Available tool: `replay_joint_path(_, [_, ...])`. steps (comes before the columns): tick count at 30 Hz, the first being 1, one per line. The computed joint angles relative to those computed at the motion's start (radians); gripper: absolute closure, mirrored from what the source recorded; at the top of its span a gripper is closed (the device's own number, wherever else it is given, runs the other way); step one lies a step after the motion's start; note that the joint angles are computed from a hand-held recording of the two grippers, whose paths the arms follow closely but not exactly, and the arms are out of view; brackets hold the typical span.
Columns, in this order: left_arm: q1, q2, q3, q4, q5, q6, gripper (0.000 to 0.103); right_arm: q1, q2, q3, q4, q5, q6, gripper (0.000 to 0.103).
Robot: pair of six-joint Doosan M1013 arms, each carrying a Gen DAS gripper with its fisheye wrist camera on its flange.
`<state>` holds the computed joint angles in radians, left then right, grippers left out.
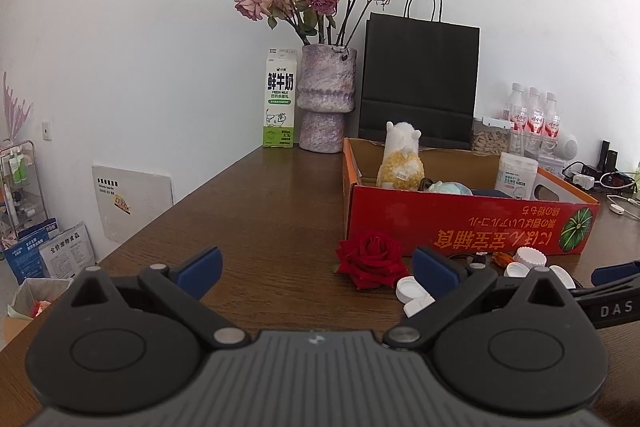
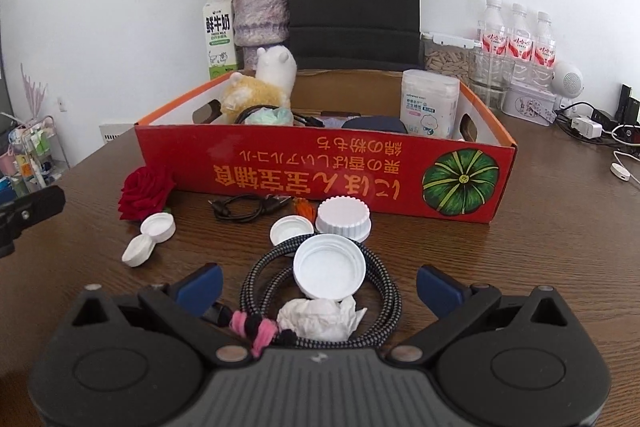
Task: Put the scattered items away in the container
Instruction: 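Withdraw both grippers toward the white bottle caps and cable coil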
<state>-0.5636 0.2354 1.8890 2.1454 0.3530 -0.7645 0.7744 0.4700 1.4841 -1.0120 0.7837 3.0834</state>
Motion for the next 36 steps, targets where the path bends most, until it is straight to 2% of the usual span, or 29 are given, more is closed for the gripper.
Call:
replay_joint_path(3, [0.0, 0.002, -0.006, -0.034, -0.006, 0.035, 0.0, -0.012, 0.016, -0.027, 0.084, 0.023, -0.061, 0.0])
replay_joint_path(7, [0.004, 0.007, -0.02, -0.131, -0.033, 0.123, 0.0, -0.005, 0.016, -0.019, 0.07, 0.026, -0.068, 0.001])
replay_joint_path(9, [0.008, 0.008, -0.025, -0.179, -0.046, 0.161, 0.0, -0.003, 0.011, -0.009, 0.055, 0.015, -0.058, 0.007])
replay_joint_path(11, [0.009, 0.008, -0.026, -0.195, -0.047, 0.167, 0.0, -0.001, 0.007, -0.001, 0.036, 0.011, -0.045, 0.012])
replay_joint_path(15, [0.009, 0.009, -0.027, -0.218, -0.043, 0.186, 0.0, 0.001, 0.001, 0.011, 0.009, -0.002, -0.024, 0.013])
replay_joint_path(22, [0.005, 0.011, -0.034, -0.29, -0.036, 0.269, 0.0, 0.018, -0.018, 0.05, -0.143, 0.007, 0.097, 0.014])
replay_joint_path(30, [-0.01, 0.015, -0.039, -0.333, 0.004, 0.344, 0.0, 0.035, -0.042, 0.106, -0.333, 0.014, 0.248, 0.014])
replay_joint_path(36, [-0.02, 0.016, -0.041, -0.337, -0.011, 0.365, 0.0, 0.032, -0.06, 0.14, -0.389, 0.032, 0.329, 0.014])
